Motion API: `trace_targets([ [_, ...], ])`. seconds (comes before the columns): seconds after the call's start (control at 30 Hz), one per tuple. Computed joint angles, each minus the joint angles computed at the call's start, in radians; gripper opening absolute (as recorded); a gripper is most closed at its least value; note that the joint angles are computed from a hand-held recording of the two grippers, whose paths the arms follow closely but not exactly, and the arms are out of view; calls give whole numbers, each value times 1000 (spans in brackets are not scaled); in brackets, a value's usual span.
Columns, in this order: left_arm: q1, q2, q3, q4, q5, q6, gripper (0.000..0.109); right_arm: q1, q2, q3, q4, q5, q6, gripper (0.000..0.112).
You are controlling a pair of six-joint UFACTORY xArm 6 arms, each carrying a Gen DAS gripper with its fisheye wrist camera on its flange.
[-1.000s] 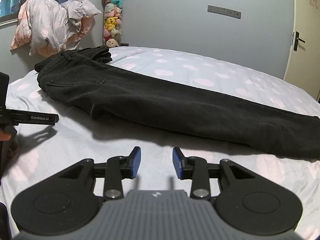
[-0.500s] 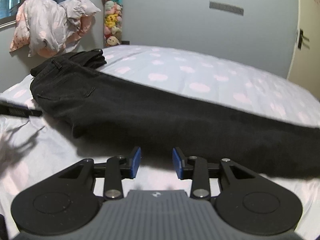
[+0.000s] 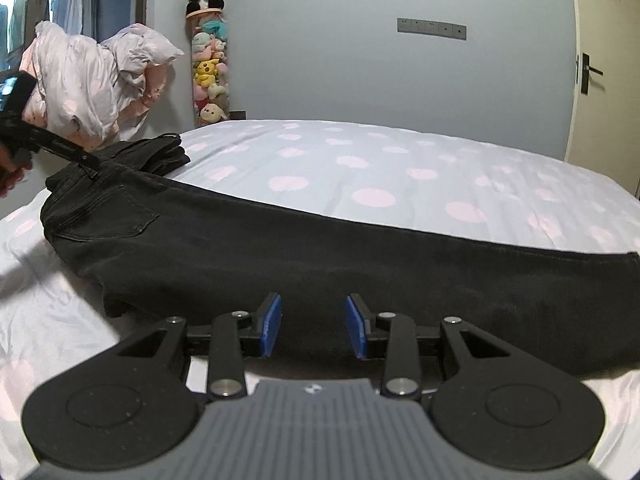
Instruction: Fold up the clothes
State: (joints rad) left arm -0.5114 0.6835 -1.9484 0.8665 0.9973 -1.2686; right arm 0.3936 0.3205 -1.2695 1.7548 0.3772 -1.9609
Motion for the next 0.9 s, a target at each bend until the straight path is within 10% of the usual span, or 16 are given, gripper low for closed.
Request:
trace_targets([
  [0.1,27,8,4,-52,-52,24,79,1,22,-9,-34,-2,39,39],
  [0.2,28,11,5,-42,-47,16,38,1,45,-20,-78,-8,91,39],
  [0.3,12,17,-10,-17,-24,19,30,0,51,-25,-111,-22,149,39],
  [0.8,22,297,-480,-23,174,189,28,11,127,-126,74,-177,-64,39],
  [0.9,30,334,-506,-17,175,168,29,2,212,-206,-70,-208,113,38],
])
